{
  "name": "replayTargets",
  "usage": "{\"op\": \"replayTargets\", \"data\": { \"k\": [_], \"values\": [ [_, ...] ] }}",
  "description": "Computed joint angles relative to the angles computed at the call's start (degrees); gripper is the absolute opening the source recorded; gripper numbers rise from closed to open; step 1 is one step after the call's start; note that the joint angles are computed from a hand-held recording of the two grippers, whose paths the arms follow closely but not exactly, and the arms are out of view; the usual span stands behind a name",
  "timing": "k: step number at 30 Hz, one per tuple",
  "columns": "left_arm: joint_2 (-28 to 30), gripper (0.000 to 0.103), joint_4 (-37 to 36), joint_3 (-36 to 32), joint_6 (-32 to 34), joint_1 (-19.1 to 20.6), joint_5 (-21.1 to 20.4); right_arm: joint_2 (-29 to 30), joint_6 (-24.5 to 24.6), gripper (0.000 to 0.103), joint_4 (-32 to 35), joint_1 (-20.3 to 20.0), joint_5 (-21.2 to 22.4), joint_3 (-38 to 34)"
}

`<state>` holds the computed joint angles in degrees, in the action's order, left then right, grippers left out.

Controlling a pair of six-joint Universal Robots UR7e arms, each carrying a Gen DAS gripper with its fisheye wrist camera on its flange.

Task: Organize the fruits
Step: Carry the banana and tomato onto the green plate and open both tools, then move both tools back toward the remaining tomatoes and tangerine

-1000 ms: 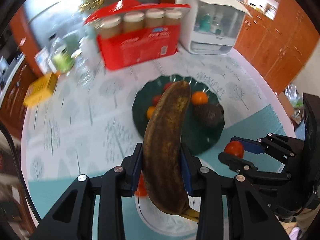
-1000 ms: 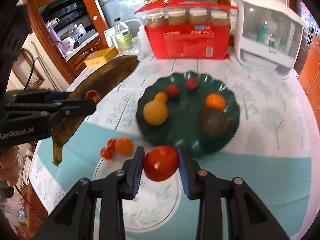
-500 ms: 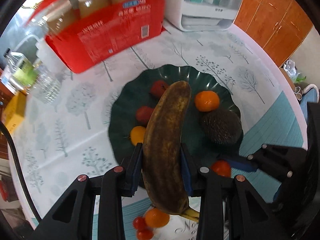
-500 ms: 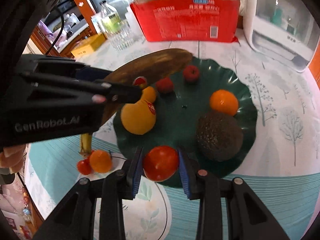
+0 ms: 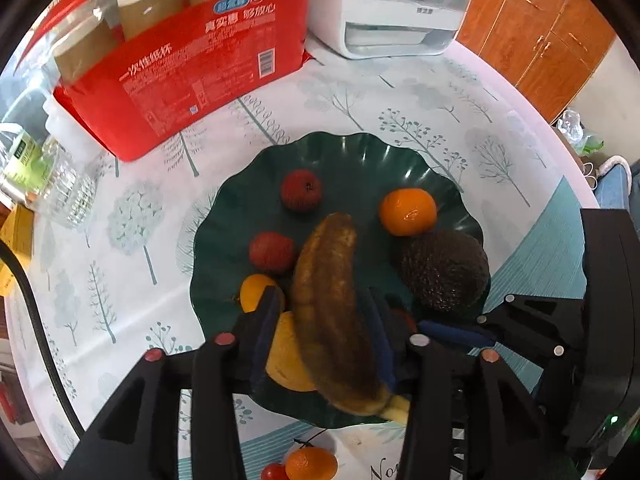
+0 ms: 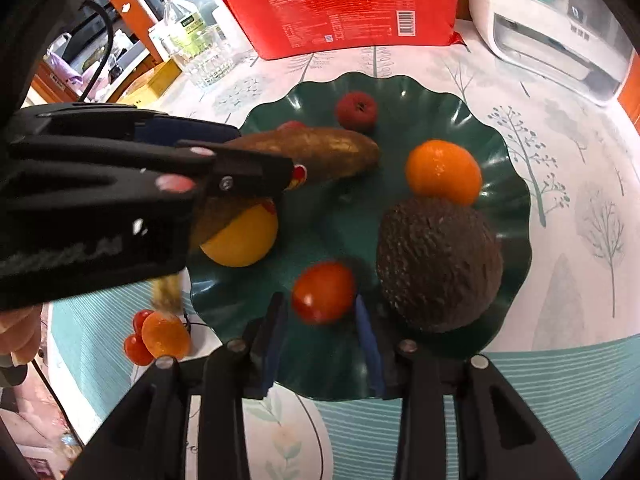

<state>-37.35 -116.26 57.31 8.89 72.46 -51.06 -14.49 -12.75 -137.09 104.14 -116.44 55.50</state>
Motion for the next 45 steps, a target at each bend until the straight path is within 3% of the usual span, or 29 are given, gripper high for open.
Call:
{"op": "replayTargets", "data": {
  "k": [4,18,34,45],
  "values": [
    [-0.97,0.055,-0.43,1.36,0.65,-0.23,-0.53,-0.49,-0.25,0.039,-0.68,0.24,-0.09,0.87],
    [-6.27,0.056,-4.01,8.82,-1.09,-1.47,2.1,-2.83,1.0,0.039,-1.52,1.11,-2.87,4.74],
    [-16.92,0.063,-8.11,21.75,-8.42,-4.03,5.44,-8.14,-0.97,0.039,-6.95,4.31,-5.82,12.64],
    [-27.38,0.066,-11.01,33.13,-16.91,-5.36,6.79,-11.57,-4.38,0.039,-10.56,7.12,-3.5,18.22]
  ]
}}
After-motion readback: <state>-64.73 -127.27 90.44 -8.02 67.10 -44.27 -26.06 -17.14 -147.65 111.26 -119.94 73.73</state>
